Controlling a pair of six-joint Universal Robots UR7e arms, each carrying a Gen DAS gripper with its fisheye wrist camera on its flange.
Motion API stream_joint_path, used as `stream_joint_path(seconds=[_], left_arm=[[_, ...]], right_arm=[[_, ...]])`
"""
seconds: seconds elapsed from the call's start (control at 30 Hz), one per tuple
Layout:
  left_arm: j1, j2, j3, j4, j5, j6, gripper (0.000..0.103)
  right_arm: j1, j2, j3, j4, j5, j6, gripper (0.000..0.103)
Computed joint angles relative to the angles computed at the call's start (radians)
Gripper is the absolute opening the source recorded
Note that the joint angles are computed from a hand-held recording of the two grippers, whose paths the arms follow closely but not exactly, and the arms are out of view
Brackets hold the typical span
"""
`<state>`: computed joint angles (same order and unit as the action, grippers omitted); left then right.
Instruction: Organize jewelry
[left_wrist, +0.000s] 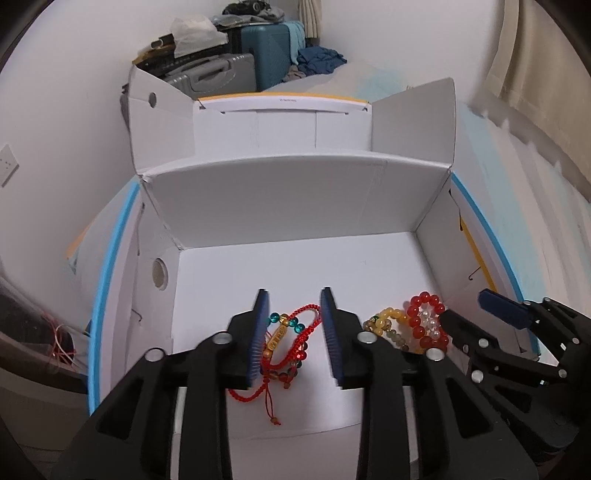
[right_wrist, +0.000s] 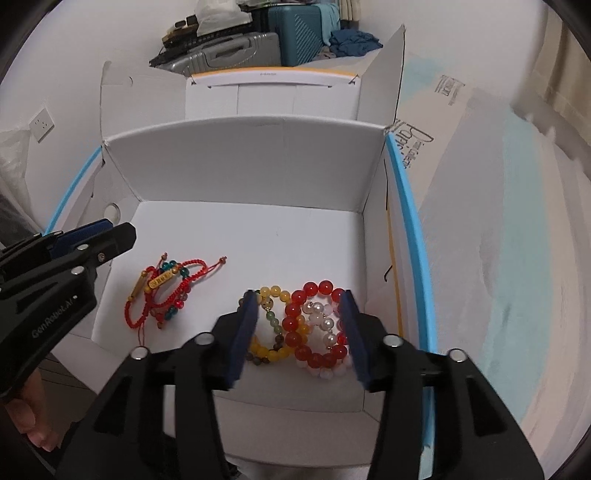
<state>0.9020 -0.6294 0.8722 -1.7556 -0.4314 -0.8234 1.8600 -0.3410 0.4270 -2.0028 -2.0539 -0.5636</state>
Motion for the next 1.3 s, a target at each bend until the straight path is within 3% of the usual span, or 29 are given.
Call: stream_joint_path(seconds=[0.2,0.43,0.53,1.0,1.3], left_arm=[[-0.029,-0.036,0.059,-0.022,0.047,-0.03,0.064],[-0.058,-0.086,0.118,0.064,0.084,-0.163,0.087],[-0.075,-0.107,0.145,0.113,0.107,-0.214,0.094],[-0.139,-0.248,0.39,0.145,0.087,-0.368,0.097],[-0.168,-0.281,0.424,0.238,0.083,-0.446,0.097]], right_arm=[[0.01,-0.082,0.125,-0.103,0.027,0.009,0.082],[0.02,-0.181,0.275,-0.192,0.043,0.04,0.095],[0.025,-0.226,0.355,-0.238,0.029,0.046,0.095],[0.056,-0.395,0.649,-0.406,0.0,0.05,0.095],[0.07,-0.465,0.775,-0.475,-0.028,0.036,0.095]])
